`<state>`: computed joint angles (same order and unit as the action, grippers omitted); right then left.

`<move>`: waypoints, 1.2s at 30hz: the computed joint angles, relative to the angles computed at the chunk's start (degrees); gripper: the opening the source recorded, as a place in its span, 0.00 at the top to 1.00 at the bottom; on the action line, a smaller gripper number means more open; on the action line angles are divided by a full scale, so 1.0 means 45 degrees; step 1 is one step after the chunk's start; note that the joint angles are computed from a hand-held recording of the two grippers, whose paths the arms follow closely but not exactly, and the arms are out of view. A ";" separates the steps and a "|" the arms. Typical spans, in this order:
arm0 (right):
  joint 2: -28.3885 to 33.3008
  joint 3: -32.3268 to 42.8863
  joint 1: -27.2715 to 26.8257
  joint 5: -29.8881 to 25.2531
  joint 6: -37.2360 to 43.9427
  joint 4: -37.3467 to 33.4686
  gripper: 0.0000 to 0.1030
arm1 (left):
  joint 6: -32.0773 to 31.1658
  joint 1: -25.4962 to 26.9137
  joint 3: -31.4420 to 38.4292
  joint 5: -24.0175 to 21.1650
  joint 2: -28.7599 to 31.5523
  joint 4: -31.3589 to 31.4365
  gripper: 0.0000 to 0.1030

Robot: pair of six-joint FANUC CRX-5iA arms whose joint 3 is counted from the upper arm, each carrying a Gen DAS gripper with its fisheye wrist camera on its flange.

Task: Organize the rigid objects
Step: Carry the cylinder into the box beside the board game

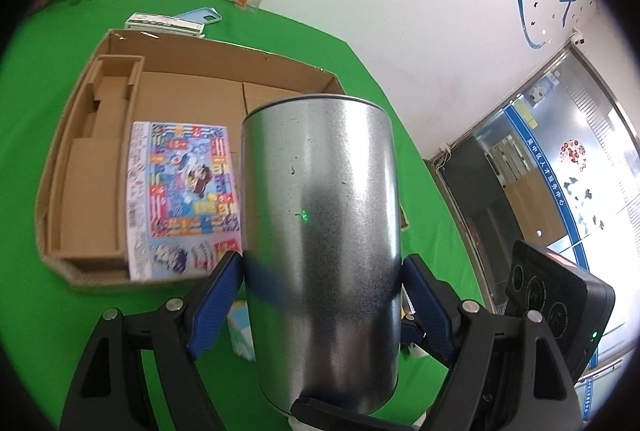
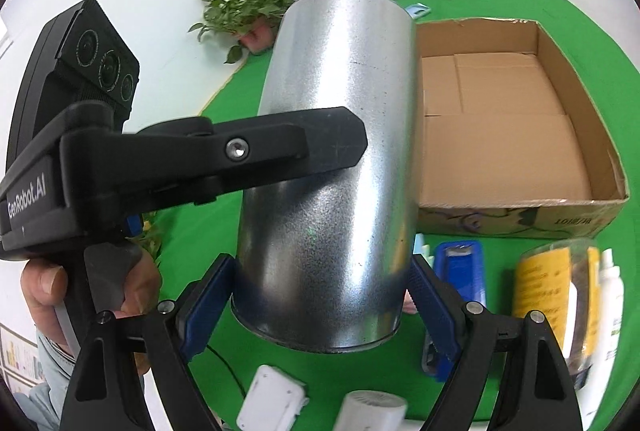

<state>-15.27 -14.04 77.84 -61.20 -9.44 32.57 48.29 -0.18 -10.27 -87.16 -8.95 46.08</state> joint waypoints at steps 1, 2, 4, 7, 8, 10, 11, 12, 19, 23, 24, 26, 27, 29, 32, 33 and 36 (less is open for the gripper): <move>0.0029 0.0071 -0.0264 0.0148 0.0154 -0.0155 0.19 | 0.0175 -0.0245 0.0182 0.0177 0.0167 -0.0108 0.21; -0.0085 -0.0051 -0.0432 0.0299 0.0188 -0.0239 0.19 | 0.0313 -0.0383 0.0351 0.0218 0.0313 -0.0181 0.21; -0.0239 -0.0176 -0.0790 0.0517 0.0393 -0.0465 0.19 | 0.0699 -0.0704 0.0688 0.0297 0.0690 -0.0278 0.21; -0.0302 -0.0103 -0.1579 0.0601 0.1396 -0.1219 0.19 | 0.1215 -0.1113 0.1138 0.0310 0.1385 -0.0315 0.21; -0.0193 0.0088 -0.1711 0.0529 0.1622 -0.1402 0.19 | 0.1435 -0.1259 0.1263 0.0344 0.1624 -0.0303 0.21; -0.0214 0.0139 -0.2148 0.0543 0.2193 -0.1889 0.19 | 0.1687 -0.1477 0.1445 0.0434 0.1956 -0.0324 0.21; -0.0218 0.0139 -0.2272 0.0567 0.2315 -0.2039 0.19 | 0.1806 -0.1601 0.1580 0.0470 0.2141 -0.0360 0.21; -0.0248 0.0093 -0.2469 0.0644 0.2486 -0.2230 0.19 | 0.1973 -0.1753 0.1717 0.0529 0.2345 -0.0411 0.21; -0.0059 0.0547 -0.3194 0.0257 0.3296 -0.3030 0.18 | 0.2661 -0.1908 0.1892 0.0677 0.3217 0.0181 0.21; 0.0204 0.1084 -0.3589 0.0030 0.3975 -0.3636 0.18 | 0.3344 -0.1988 0.2401 0.0546 0.3749 0.0144 0.20; 0.0246 0.1111 -0.3742 0.0054 0.4128 -0.3763 0.18 | 0.3493 -0.2021 0.2543 0.0489 0.3898 0.0178 0.20; 0.0333 0.1273 -0.3950 -0.0076 0.4381 -0.4015 0.18 | 0.3704 -0.2098 0.2795 0.0362 0.4137 0.0220 0.21; 0.0382 0.1440 -0.4032 -0.0254 0.4557 -0.4185 0.18 | 0.3748 -0.2126 0.2913 0.0261 0.4203 0.0180 0.21; 0.0305 0.1445 -0.3945 -0.0383 0.4457 -0.4257 0.18 | 0.3840 -0.2227 0.3075 0.0190 0.4306 0.0105 0.21; 0.0157 0.1339 -0.4039 -0.0462 0.4386 -0.4334 0.18 | 0.4355 -0.2468 0.3444 0.0106 0.4724 0.0199 0.21; 0.0134 0.1332 -0.4104 -0.0481 0.4372 -0.4441 0.18 | 0.4646 -0.2527 0.3564 0.0018 0.4820 0.0132 0.21; 0.0056 0.1403 -0.4216 -0.0661 0.4488 -0.4670 0.18 | 0.4518 -0.2645 0.3536 0.0404 0.4810 0.0134 0.21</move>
